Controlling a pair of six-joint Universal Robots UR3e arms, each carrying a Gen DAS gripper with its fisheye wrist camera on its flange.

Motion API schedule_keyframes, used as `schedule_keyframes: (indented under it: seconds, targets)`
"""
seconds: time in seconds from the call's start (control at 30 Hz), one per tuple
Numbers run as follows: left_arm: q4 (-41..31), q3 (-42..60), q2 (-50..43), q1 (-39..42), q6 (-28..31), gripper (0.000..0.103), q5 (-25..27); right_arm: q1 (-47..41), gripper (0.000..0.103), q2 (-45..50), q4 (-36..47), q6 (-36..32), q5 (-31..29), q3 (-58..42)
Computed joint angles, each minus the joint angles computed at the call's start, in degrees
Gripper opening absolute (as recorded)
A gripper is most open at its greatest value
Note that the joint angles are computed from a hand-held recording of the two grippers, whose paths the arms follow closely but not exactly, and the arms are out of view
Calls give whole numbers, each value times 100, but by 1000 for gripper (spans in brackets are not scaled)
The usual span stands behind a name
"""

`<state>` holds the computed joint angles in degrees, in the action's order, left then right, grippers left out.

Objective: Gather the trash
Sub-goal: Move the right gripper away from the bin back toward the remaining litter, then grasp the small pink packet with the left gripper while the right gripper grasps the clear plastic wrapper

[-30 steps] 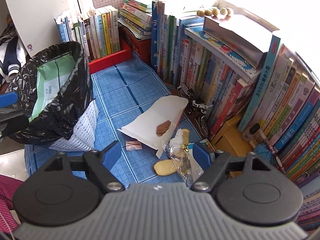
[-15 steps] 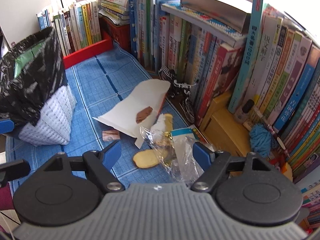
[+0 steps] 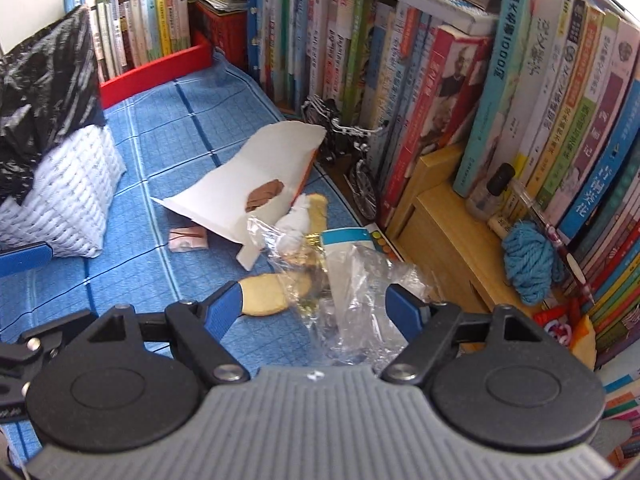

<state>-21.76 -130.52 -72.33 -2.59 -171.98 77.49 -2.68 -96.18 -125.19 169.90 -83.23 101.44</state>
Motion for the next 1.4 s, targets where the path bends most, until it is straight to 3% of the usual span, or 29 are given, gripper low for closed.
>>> schedule_keyframes:
  seconds: [0.3,0.47,0.77,1.2,1.3,1.33,1.4]
  targets:
    - [2119,346,-2285,-528,-211,61,695,-135,86,20,-472,-370,132,442]
    - [2517,762,-3156,-664,-200,57,813,-198,86,67,-690,-374,206,570]
    - [2624,1299,-3987,-731,-89,52,1017,-319,86,237,-929,-344,258,723]
    - [2345,1669,-4350,-628,12,48,773,-570,82,439,-882,-254,396,784]
    - [2336,1679,-4385,-698,73,41,825,-644,78,463,-723,-239,499,738]
    - [2346,1670,-4384,-717,100,35,838,-651,77,469,-671,-247,515,716]
    - [2278,1675,-4350,-745,116,22,844,-640,63,477,-568,-273,513,661]
